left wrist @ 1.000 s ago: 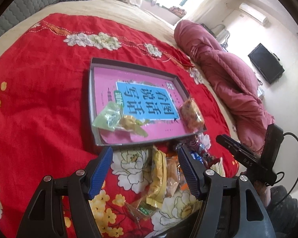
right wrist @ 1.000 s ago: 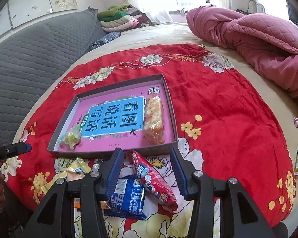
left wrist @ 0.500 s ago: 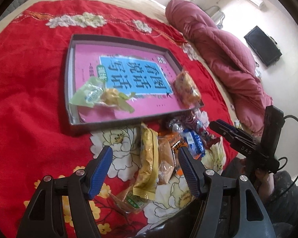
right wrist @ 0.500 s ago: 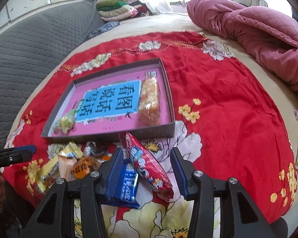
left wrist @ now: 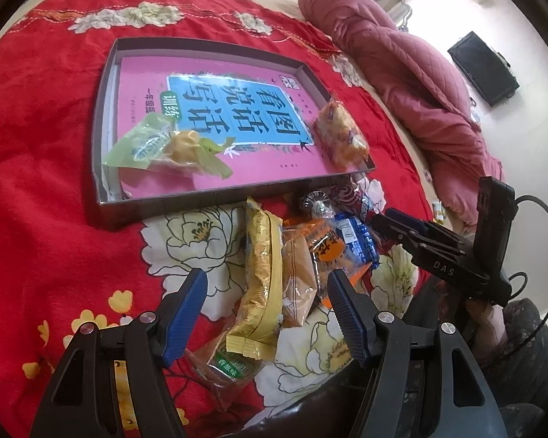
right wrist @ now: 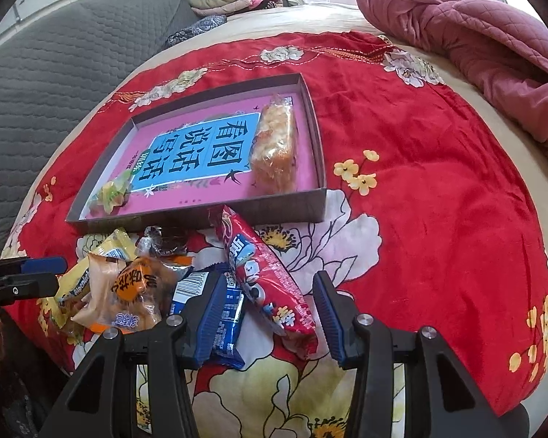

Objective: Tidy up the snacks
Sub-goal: 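Grasp the gold-wrapped bar with the left tool while the right tool grasps the red chip bag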

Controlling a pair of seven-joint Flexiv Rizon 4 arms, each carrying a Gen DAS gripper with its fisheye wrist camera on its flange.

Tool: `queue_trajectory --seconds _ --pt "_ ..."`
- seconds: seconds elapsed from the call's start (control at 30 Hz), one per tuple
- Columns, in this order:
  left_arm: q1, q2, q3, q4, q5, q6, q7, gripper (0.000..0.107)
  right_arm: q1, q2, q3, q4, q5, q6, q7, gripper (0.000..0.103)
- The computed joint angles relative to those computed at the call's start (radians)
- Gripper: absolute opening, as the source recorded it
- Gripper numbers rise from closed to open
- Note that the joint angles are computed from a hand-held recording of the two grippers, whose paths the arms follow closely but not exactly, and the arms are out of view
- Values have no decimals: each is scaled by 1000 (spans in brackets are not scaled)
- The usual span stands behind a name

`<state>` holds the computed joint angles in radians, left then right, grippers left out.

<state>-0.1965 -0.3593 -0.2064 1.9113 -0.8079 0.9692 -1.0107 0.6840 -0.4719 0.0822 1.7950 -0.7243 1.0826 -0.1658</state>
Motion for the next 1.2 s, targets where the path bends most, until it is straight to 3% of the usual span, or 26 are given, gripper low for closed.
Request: queue_trajectory --seconds 0.37,0.5,0.67,0.9,0.97,1.03,1.2 --pt "-5 -14 0 -3 28 8 -17 70 -2 -9 0 -2 18 6 -14 49" --pt "5 -17 -7 1 5 11 -6 57 0 -11 -4 -3 16 8 -11 49" --pt "-7 -30 3 -14 70 19 -20 39 -1 -17 -3 -7 19 10 -17 49" --pt "-8 -47 -7 -28 97 8 -19 35 -2 -28 -7 -8 24 34 -34 49" --pt "-9 -50 -9 -29 98 20 -20 28 1 -31 -17 -4 12 55 -29 49" --pt "-10 -55 -8 -33 106 27 -28 26 3 -33 -23 -2 7 68 -26 48" --pt "-6 -66 -12 -38 113 34 -42 25 5 -35 -48 17 -12 127 4 41"
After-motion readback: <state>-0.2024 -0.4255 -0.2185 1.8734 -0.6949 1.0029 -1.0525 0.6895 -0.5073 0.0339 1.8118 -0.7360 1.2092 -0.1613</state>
